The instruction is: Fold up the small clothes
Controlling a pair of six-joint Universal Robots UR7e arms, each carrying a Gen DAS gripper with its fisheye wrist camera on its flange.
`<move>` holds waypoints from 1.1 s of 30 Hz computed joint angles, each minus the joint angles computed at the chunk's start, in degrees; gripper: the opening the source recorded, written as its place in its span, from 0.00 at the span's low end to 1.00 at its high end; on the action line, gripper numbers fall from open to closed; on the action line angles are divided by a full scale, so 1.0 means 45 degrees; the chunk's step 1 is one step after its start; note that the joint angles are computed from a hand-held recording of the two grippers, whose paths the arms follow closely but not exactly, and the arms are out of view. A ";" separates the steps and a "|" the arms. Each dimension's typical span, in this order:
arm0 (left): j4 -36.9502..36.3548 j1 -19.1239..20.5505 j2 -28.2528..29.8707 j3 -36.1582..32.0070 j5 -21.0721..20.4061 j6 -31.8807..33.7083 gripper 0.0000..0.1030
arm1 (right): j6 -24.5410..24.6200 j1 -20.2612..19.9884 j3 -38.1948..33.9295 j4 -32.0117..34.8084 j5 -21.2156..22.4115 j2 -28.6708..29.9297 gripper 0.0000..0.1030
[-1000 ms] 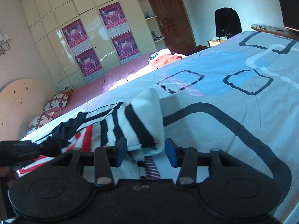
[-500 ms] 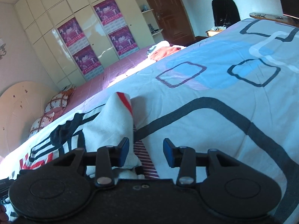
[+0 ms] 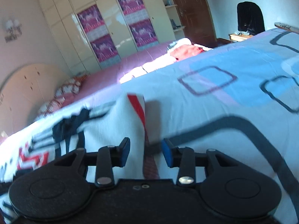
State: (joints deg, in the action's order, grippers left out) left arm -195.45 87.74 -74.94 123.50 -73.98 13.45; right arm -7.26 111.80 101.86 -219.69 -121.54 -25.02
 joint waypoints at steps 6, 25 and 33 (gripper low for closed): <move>-0.0335 0.0018 0.0252 0.0033 0.0153 -0.0573 0.04 | 0.0121 -0.1401 -0.1512 0.2032 0.2547 -0.0027 0.40; -0.4498 -0.1489 0.0394 0.1321 0.3611 -0.0108 0.04 | -0.2980 -0.1106 -0.2129 0.1289 0.1879 0.0383 0.19; -0.1332 -0.1432 0.1810 -0.0862 0.3881 0.1220 0.04 | -0.6398 -0.0907 -0.4318 0.2983 0.1072 0.1787 0.10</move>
